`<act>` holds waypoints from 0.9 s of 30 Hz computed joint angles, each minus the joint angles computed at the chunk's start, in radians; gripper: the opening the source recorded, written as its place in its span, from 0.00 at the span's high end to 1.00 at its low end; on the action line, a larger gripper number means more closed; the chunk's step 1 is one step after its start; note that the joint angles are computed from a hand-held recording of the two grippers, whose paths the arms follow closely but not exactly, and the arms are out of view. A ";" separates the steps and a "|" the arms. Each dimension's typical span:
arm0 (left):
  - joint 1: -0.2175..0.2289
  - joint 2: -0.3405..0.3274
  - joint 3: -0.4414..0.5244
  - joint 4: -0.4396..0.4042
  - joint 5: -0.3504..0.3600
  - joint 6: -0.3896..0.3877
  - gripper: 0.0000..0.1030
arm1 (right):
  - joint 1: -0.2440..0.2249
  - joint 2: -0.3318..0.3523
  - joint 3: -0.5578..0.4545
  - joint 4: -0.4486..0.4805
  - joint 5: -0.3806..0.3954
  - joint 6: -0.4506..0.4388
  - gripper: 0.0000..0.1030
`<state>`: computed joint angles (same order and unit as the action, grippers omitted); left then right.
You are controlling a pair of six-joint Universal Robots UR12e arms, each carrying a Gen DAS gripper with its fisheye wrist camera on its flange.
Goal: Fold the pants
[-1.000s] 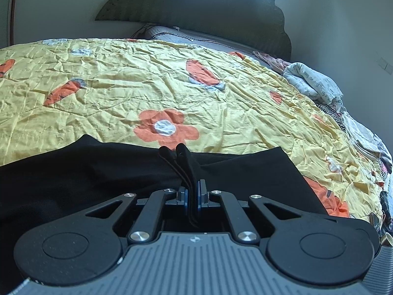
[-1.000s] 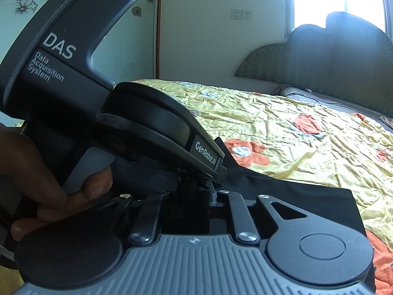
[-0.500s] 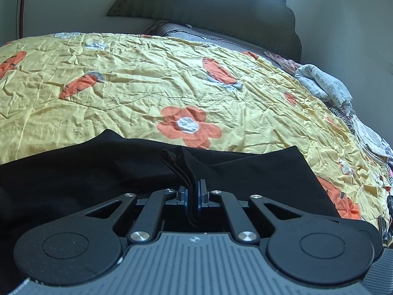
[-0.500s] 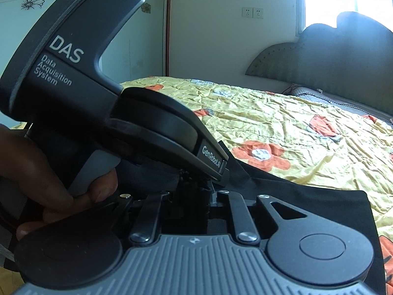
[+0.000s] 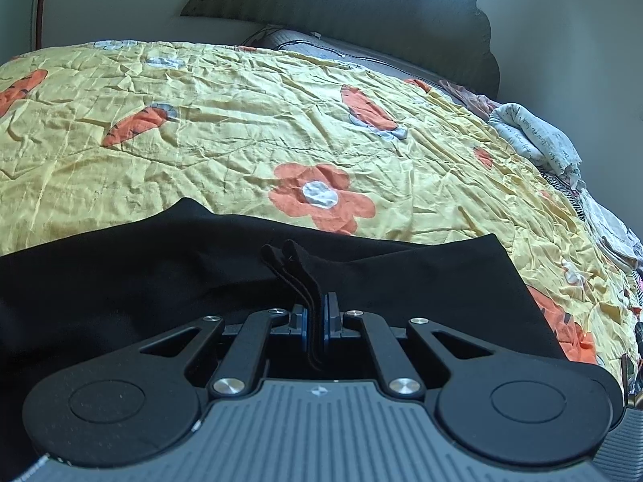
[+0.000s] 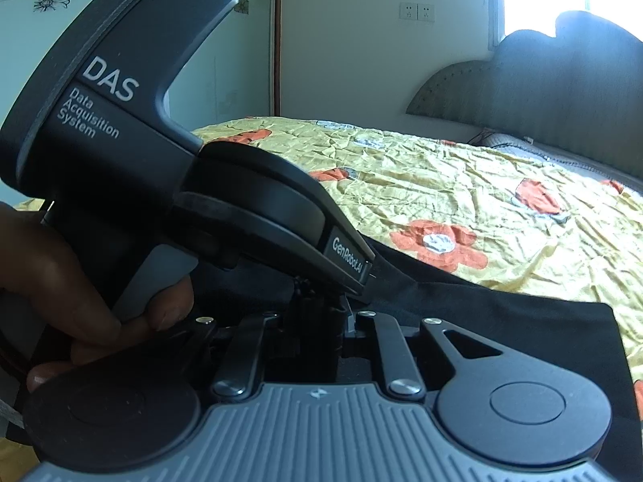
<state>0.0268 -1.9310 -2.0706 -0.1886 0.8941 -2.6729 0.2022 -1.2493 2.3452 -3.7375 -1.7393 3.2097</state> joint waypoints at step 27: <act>0.019 0.002 0.001 0.062 0.049 -0.082 0.76 | -0.090 -0.134 0.153 -0.120 0.211 0.237 0.53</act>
<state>0.0462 -1.9286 -2.0698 -0.1261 0.9429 -2.7551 0.1118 -1.3828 2.4981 -3.8579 -1.5283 3.4471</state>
